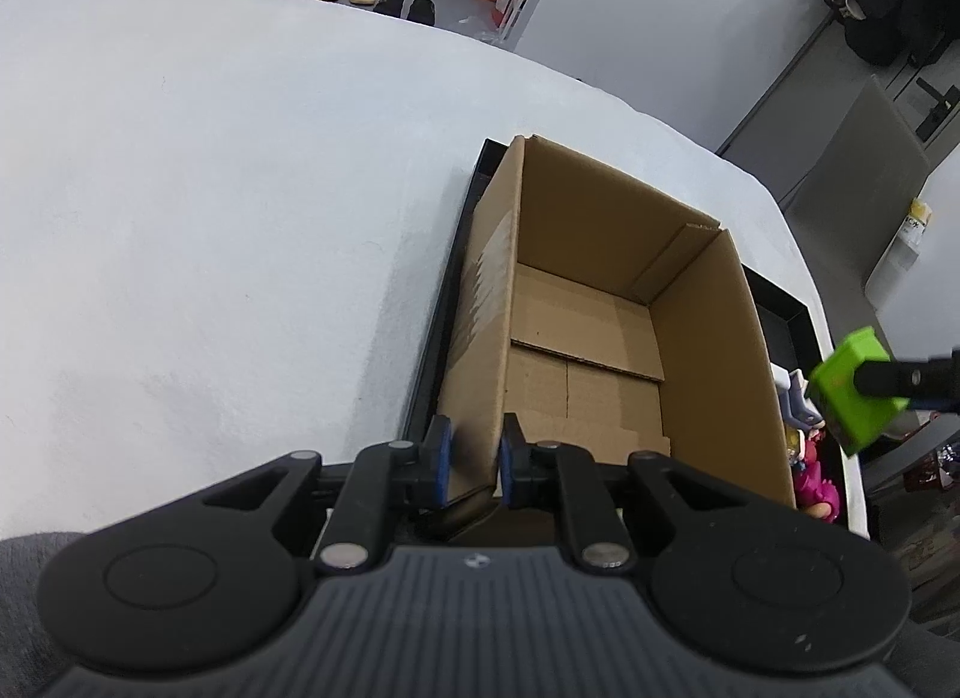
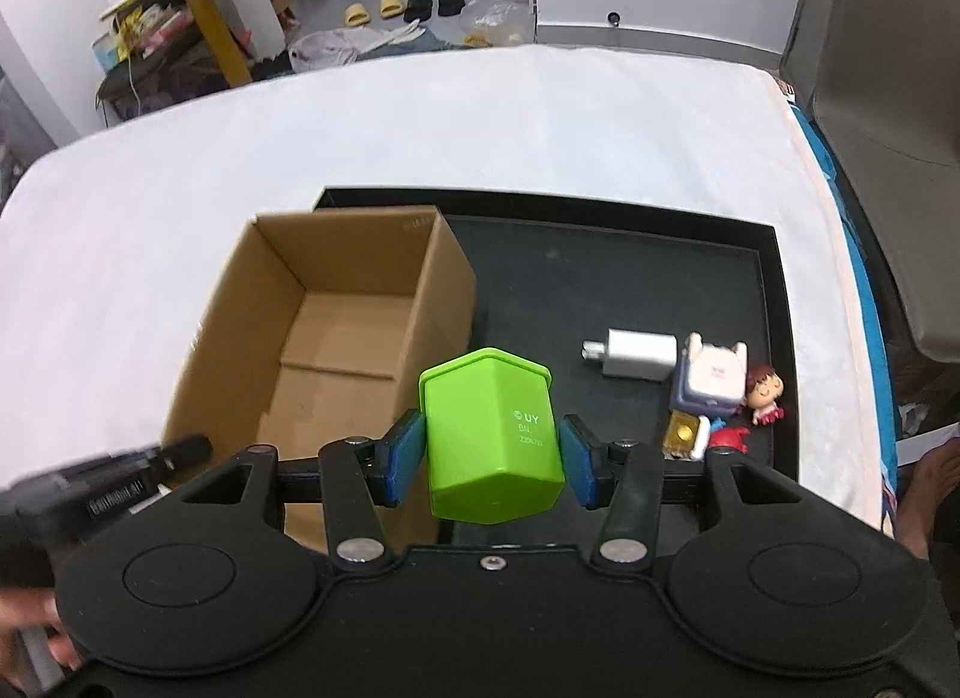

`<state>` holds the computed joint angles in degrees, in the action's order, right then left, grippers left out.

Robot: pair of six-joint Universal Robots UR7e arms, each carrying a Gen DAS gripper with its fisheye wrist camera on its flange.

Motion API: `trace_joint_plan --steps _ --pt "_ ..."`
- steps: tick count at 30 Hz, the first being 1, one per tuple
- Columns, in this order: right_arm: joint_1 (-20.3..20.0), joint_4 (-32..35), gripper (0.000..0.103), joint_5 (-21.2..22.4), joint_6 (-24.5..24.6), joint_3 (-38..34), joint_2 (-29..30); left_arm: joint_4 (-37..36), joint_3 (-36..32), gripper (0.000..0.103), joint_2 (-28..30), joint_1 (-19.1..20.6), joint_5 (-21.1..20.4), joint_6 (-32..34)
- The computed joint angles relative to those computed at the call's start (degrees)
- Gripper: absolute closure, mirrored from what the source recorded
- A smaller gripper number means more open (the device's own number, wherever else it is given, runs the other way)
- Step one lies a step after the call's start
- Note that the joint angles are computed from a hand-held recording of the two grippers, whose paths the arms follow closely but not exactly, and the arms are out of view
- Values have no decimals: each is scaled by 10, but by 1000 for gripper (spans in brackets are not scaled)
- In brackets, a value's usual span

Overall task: Organize rigid objects
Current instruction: 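Lift the green container with the right tool and carry it over the box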

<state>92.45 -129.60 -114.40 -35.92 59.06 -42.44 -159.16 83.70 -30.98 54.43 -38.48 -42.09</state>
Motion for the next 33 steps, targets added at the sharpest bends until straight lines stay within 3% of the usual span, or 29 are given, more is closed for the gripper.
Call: trace_joint_plan --steps 9,26,33 --pt "11 -1 55 20 24 -22 25 -44 18 87 -7 5 -14 6" --pt "17 12 55 49 104 -66 92 -62 23 87 -7 6 -19 15" --pt "20 9 55 51 112 -79 119 -76 27 87 -7 7 -24 15"
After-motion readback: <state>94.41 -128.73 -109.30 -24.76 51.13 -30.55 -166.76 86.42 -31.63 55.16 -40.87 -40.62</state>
